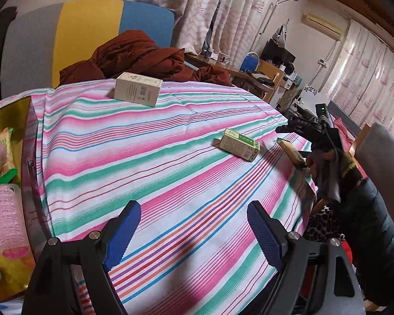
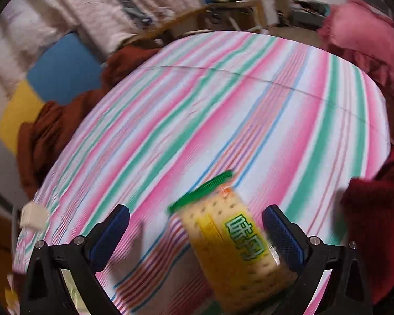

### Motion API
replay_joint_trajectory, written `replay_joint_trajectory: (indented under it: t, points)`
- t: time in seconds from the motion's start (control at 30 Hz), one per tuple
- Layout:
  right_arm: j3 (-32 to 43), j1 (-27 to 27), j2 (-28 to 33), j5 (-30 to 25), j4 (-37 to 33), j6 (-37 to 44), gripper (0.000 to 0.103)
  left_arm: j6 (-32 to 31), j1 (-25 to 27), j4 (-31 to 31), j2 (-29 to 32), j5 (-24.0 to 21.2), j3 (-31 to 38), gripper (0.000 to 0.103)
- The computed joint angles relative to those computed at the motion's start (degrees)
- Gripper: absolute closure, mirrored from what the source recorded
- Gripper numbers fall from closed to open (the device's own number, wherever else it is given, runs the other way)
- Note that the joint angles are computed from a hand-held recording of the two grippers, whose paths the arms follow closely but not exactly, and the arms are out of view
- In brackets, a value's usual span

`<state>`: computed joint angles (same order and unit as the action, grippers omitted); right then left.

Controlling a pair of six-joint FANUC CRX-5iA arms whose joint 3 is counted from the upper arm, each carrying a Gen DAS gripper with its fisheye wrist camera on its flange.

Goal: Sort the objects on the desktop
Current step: 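Grasp the WEIDAN cracker packet with the right tool, then move left tool over green herbal-oil box while right tool holds crackers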

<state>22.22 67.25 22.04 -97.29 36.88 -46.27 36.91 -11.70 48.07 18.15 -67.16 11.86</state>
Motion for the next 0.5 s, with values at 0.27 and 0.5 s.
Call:
replay_joint_trajectory:
  t: [0.27, 0.5]
  points:
    - [-5.6, -0.2, -0.7, 26.3, 13.2, 6.2, 0.0, 0.6, 0.4, -0.7, -0.7, 0.0, -1.3, 0.018]
    - [6.5, -2.3, 7.0, 19.0, 11.9, 18.7, 0.0, 1.0, 0.2, -0.7, -0.8, -0.2, -1.6, 0.018]
